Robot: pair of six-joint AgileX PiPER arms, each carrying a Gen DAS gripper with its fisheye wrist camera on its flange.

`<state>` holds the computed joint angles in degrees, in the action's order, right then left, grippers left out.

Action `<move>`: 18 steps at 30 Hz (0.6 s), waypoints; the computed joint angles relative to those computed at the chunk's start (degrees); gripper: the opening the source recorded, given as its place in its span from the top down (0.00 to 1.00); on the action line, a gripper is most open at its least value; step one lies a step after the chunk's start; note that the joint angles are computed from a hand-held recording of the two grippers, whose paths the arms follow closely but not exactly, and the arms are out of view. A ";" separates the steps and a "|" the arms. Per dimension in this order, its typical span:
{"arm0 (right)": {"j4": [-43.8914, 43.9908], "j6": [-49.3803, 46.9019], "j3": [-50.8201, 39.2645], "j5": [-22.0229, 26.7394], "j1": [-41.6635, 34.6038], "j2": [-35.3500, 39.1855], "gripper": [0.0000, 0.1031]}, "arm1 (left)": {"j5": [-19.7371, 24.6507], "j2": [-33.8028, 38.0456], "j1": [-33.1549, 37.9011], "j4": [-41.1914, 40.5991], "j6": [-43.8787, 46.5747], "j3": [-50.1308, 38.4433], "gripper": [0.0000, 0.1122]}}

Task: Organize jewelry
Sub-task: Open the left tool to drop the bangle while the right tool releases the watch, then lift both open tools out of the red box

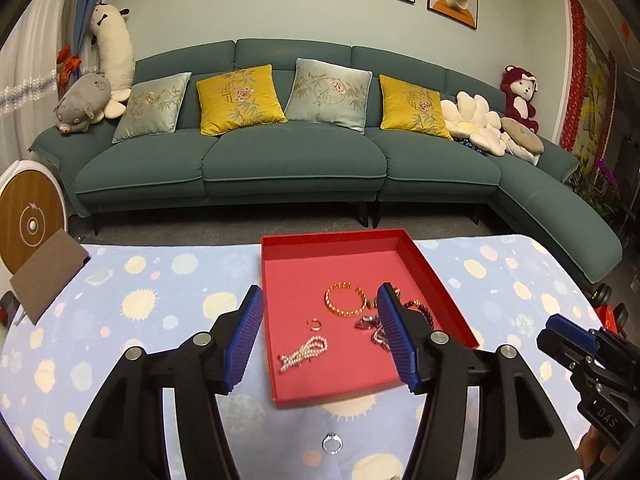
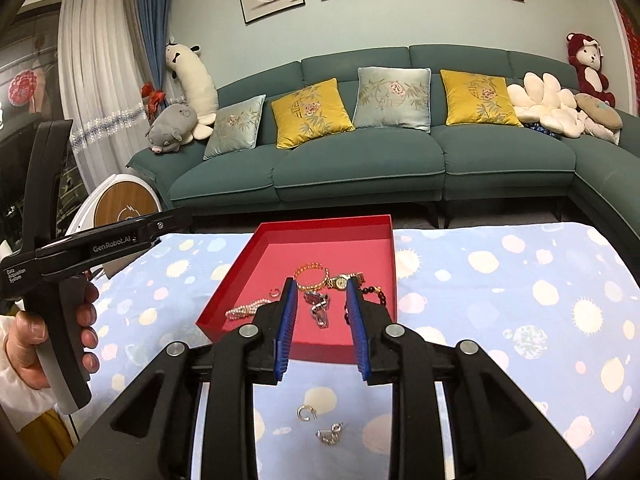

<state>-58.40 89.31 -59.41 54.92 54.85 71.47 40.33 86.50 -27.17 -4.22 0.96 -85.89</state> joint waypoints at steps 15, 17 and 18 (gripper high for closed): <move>0.97 9.95 6.65 11.53 14.81 -2.08 0.75 | -2.35 -10.44 1.57 2.46 -4.29 19.42 0.49; 1.45 11.04 7.25 10.68 15.40 -1.54 0.75 | -2.89 -10.78 1.20 3.77 -5.52 21.00 0.49; 1.84 10.64 7.11 9.91 15.03 -0.87 0.75 | -3.19 -10.67 1.07 4.08 -5.96 21.54 0.49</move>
